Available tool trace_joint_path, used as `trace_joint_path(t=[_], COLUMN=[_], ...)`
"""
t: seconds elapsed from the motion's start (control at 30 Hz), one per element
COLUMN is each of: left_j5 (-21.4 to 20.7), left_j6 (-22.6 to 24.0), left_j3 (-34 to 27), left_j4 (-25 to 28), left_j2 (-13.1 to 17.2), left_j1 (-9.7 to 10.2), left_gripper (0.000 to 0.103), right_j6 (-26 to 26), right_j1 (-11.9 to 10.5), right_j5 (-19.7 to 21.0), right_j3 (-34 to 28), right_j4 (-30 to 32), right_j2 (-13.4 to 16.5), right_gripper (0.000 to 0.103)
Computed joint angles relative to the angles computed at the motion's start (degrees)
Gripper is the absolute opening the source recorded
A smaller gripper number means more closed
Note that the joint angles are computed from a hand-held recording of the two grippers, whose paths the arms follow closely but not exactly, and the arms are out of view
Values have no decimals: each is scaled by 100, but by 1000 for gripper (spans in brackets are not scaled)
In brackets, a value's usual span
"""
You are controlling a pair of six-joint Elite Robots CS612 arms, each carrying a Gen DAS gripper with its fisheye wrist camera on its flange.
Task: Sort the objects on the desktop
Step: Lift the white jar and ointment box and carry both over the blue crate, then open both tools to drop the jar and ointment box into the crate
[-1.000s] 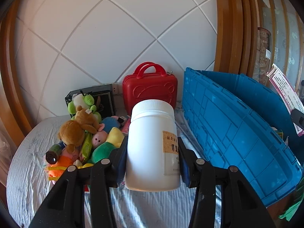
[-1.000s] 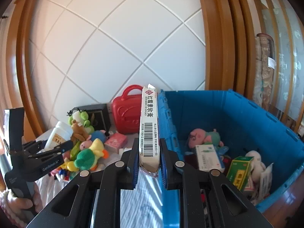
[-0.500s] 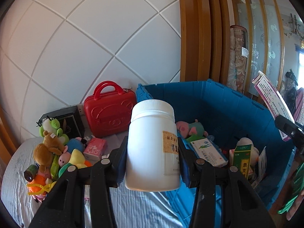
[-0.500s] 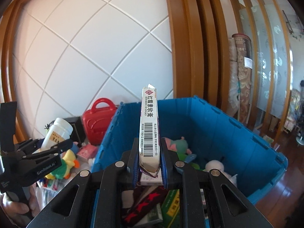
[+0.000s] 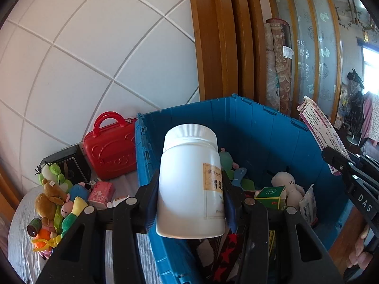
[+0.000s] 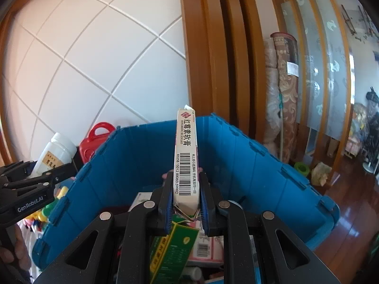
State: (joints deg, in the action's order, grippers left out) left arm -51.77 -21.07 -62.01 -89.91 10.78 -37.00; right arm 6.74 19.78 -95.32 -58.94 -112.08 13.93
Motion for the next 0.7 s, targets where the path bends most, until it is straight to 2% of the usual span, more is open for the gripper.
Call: trace_joint_path(t=[0.17,0.3,0.53,0.6,0.67,0.7], left_j5=[155,61,44,12,69,110], left_j6=[175,212,-4,-105,-172,-162], left_j3=[230,331,513,556,555,539], left_j4=[-12,15,197,262,287,262], left_j2=[-102,-159,-238,-262,-258,-244], left_j1=[-88,-118,-120,-113,-120,-128], left_gripper=[45,45,46,53,76,79], right_j6=[-5,-3,-103,-131,-132,-136], right_j1=[-86,-117,-118,-123,-128,-134], right_j5=[78,80,-115,-124,-149,-158], right_j3=[-41,-28,33,70,141,177], right_j4=[76,148,239,257,291,300], right_j2=[43,49,26,10,-20,-34], right_gripper=[19,19,19,19,19,19])
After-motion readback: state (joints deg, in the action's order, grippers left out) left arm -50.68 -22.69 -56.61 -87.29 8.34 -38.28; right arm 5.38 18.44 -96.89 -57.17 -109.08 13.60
